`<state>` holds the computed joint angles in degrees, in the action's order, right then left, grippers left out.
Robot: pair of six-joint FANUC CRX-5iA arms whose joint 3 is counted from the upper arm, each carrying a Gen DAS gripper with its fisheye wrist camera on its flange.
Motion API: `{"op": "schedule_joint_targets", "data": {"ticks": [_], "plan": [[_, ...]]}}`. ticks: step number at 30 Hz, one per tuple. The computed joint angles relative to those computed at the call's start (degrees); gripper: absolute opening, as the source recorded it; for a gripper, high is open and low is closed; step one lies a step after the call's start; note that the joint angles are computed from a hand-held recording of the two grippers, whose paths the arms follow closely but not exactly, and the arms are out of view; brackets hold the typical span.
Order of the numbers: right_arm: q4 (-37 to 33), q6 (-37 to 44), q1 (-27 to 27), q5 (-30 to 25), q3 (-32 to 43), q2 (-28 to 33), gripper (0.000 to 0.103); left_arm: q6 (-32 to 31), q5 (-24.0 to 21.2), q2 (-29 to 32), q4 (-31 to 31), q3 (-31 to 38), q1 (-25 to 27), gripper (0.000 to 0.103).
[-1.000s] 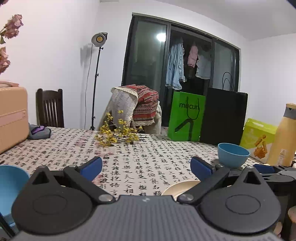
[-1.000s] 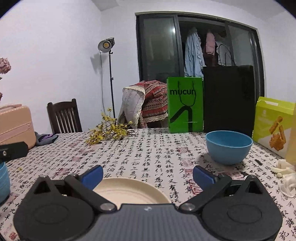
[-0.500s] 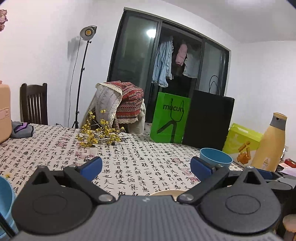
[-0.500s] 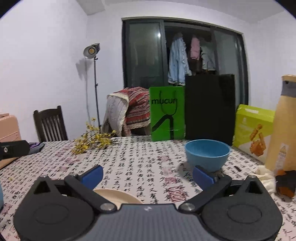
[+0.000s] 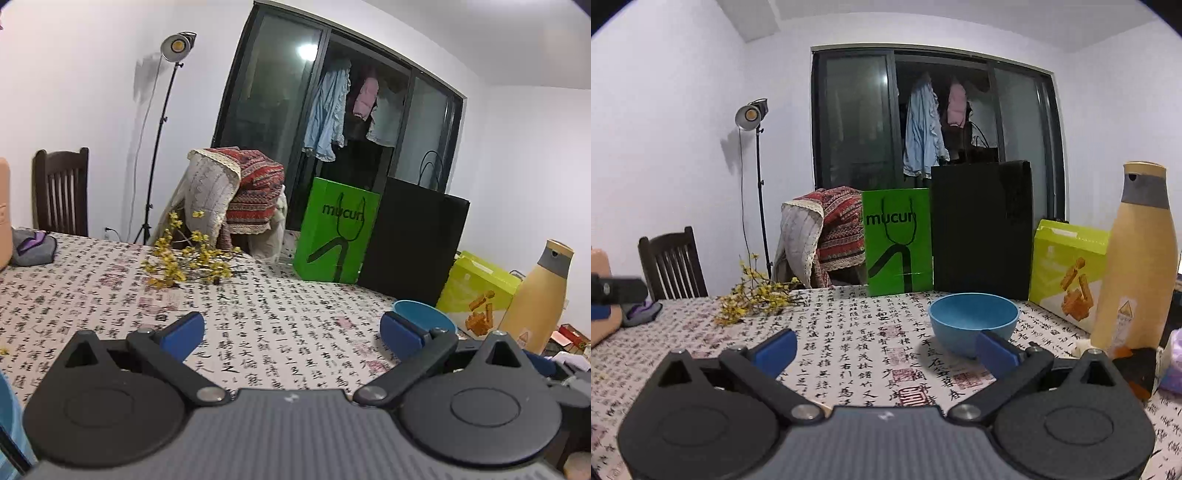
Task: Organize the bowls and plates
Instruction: 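Move both open grippers toward the blue bowl by the green bag, then bring both open grippers down to the rim of the blue bowl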
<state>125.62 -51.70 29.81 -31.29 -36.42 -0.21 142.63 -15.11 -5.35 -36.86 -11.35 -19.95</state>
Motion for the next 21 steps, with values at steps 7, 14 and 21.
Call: {"op": "schedule_joint_targets", "data": {"ticks": [7, 14, 21], "plan": [[1.78, -4.45, -3.17, 2.51, 0.92, 0.55, 0.103, -4.35, -0.05, 3.22, 3.76, 2.98, -0.12, 0.103], [-1.51, -3.58, -4.84, 5.78, 2.88, 0.51, 0.103, -6.54, -1.67, 4.72, 5.60, 5.51, -1.51, 0.103], [-9.05, 1.23, -5.65, 7.66, 5.01, 0.27, 0.103, -11.55, -4.00, 7.67, 8.37, 10.20, -3.13, 0.103]]}}
